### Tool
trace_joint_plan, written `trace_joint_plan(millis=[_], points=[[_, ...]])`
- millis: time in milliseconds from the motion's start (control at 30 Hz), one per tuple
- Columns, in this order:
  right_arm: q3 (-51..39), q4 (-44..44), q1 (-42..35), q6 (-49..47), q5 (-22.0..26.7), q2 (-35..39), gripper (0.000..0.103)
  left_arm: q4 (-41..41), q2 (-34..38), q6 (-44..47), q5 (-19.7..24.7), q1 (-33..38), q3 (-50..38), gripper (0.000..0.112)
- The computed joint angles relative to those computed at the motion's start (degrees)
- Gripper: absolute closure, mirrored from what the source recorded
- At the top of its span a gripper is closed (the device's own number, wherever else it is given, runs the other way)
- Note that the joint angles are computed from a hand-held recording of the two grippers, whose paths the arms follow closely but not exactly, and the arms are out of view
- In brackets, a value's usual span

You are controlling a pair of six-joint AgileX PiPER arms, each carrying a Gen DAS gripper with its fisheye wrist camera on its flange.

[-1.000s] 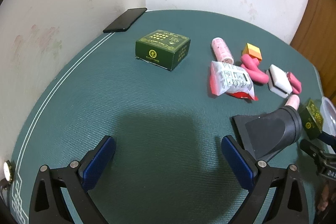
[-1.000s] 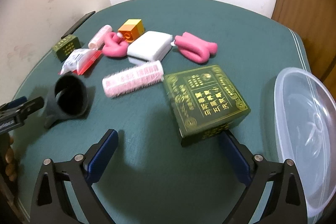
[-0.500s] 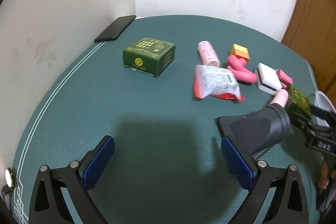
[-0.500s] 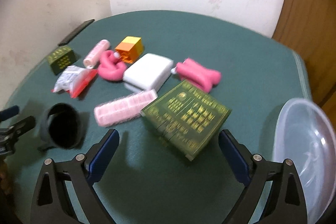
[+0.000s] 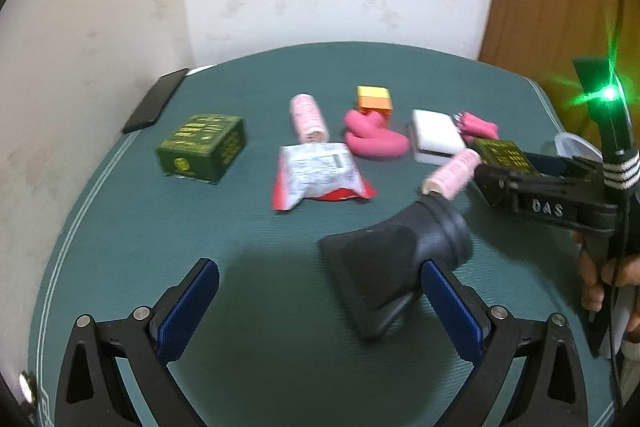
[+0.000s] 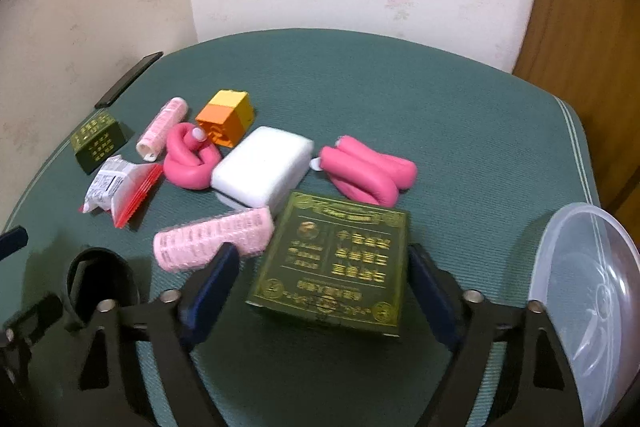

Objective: Organize objects
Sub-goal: 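Grasp the black nozzle with the left tool while the right tool grasps the green box, then carry the black nozzle and green box toward the clear plastic bowl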

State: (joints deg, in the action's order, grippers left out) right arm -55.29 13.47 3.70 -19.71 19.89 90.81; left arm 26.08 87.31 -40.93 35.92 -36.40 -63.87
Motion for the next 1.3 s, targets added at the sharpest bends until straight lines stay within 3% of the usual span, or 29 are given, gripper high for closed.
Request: trace_joint_plan(millis=[700, 867, 933, 1300], points=[[7.1, 24.5, -7.9, -26.7, 4.5, -6.3, 0.032, -13.6, 9.4, 17.9, -0.1, 2.3, -9.6, 0.011], [8.9, 27.4, -9.3, -30.0, 5.9, -8.2, 0.032, -22.3, 10.0, 24.8, -1.3, 4.3, -9.6, 0.033], [9.2, 27.7, -9.5, -30.4, 6.0, -8.5, 0.032, -20.7, 10.0, 23.5, -1.7, 3.7, -9.2, 0.038], [9.9, 27.6, -9.9, -30.2, 6.3, -8.8, 0.033, -14.7, 8.4, 17.6, -3.7, 2.2, -7.2, 0.051]])
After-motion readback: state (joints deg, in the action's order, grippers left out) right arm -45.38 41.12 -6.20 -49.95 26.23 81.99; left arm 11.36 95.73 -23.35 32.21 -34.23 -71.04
